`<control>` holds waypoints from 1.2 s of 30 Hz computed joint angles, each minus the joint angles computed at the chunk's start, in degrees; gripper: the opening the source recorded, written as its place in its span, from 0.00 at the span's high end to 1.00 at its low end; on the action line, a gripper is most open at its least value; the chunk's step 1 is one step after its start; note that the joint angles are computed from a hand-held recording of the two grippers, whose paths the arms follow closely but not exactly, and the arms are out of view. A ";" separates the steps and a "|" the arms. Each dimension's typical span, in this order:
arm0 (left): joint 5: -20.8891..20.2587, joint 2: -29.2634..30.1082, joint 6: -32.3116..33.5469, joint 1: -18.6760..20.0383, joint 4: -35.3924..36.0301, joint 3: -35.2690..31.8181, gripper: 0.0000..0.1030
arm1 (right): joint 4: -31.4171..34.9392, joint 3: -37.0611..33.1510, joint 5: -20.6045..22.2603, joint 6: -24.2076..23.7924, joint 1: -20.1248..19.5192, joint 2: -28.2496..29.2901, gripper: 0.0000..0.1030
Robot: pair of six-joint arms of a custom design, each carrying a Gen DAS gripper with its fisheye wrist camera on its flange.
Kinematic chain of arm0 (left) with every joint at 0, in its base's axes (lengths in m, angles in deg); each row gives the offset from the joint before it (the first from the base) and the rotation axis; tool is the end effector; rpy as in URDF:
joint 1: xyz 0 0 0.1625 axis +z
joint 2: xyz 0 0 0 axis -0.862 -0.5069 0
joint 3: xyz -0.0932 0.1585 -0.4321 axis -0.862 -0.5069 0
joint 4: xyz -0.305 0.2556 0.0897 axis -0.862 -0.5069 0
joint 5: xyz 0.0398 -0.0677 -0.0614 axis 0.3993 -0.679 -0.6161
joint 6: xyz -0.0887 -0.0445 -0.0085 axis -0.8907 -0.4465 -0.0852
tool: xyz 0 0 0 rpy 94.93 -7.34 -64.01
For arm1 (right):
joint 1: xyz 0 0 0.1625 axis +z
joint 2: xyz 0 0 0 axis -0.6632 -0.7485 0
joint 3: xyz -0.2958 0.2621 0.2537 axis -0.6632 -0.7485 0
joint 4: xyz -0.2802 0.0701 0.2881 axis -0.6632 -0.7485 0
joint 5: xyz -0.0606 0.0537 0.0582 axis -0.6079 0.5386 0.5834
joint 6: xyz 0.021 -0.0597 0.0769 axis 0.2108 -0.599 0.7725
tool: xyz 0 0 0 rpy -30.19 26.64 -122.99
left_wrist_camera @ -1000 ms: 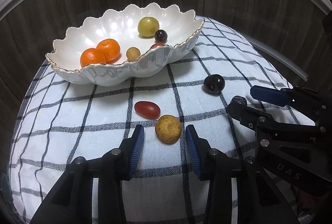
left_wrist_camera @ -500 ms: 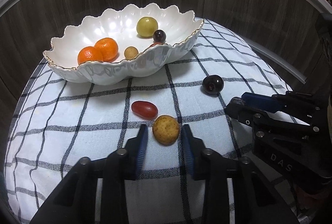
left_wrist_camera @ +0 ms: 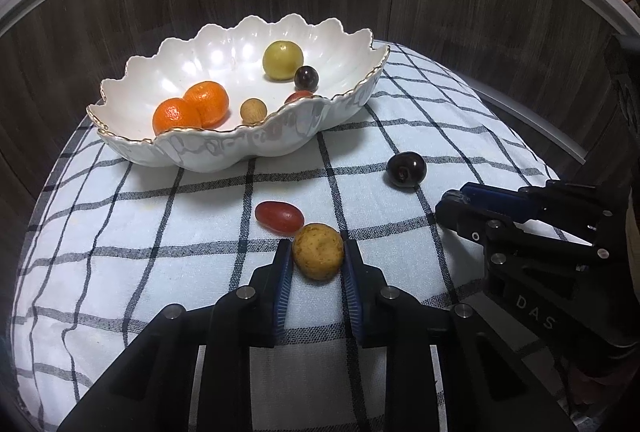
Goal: Organize fruits
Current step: 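Close the left gripper on a larger tan fruit while the right gripper grasps a dark blueberry, then carry the tan fruit and blueberry with both grippers over the white bowl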
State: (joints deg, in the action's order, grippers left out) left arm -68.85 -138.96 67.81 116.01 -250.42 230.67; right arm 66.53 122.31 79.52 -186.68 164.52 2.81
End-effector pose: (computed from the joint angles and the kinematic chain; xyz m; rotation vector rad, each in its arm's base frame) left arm -0.0410 -0.3861 0.1757 1.1826 2.3822 -0.4469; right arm 0.2691 -0.3306 -0.0628 0.0664 -2.1576 0.9353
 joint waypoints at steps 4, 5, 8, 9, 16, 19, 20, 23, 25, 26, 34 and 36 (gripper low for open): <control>-0.15 -0.80 -0.12 0.00 0.45 -0.01 0.75 | 0.33 -0.34 0.12 0.32 0.50 0.17 0.78; -0.15 -1.07 -0.31 -0.13 0.72 -0.02 0.75 | 0.52 -0.58 0.25 0.35 0.77 0.29 0.78; -0.40 -2.11 -0.40 -0.51 1.34 -0.01 0.75 | 0.93 -0.95 0.61 0.59 1.47 0.46 0.78; -0.40 -2.40 -0.39 -0.70 1.44 0.04 0.75 | 1.04 -1.01 0.80 0.70 1.71 0.47 0.78; -0.69 -4.75 -0.88 -1.57 3.13 -0.01 0.75 | 3.12 -2.10 2.34 3.02 3.76 0.64 0.78; -1.15 -6.03 -0.99 -1.83 3.66 -0.14 0.75 | 3.90 -2.60 2.43 3.85 4.36 0.66 0.78; -1.17 -6.49 -1.05 -1.97 3.99 -0.21 0.75 | 4.12 -2.77 2.47 4.10 4.57 0.68 0.78; -1.32 -7.33 -1.39 -2.09 4.99 -0.55 0.75 | 4.38 -3.03 2.50 4.75 5.15 0.50 0.78; -1.20 -7.82 -1.55 -2.29 5.46 -0.72 0.75 | 4.70 -3.24 2.57 5.38 5.53 0.42 0.78; -1.20 -8.05 -1.61 -2.36 5.61 -0.77 0.75 | 4.83 -3.32 2.58 5.69 5.71 0.36 0.78; -0.70 -9.48 -2.12 -3.09 6.91 -1.57 0.75 | 6.37 -4.77 3.45 6.64 7.05 0.27 0.78; -0.77 -9.74 -2.25 -3.01 7.46 -2.08 0.75 | 6.88 -5.28 3.80 6.61 7.34 0.22 0.78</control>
State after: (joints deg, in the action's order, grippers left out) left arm -69.62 -148.70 65.56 113.00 -242.95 228.59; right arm 73.41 117.04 83.31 -180.07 171.86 3.03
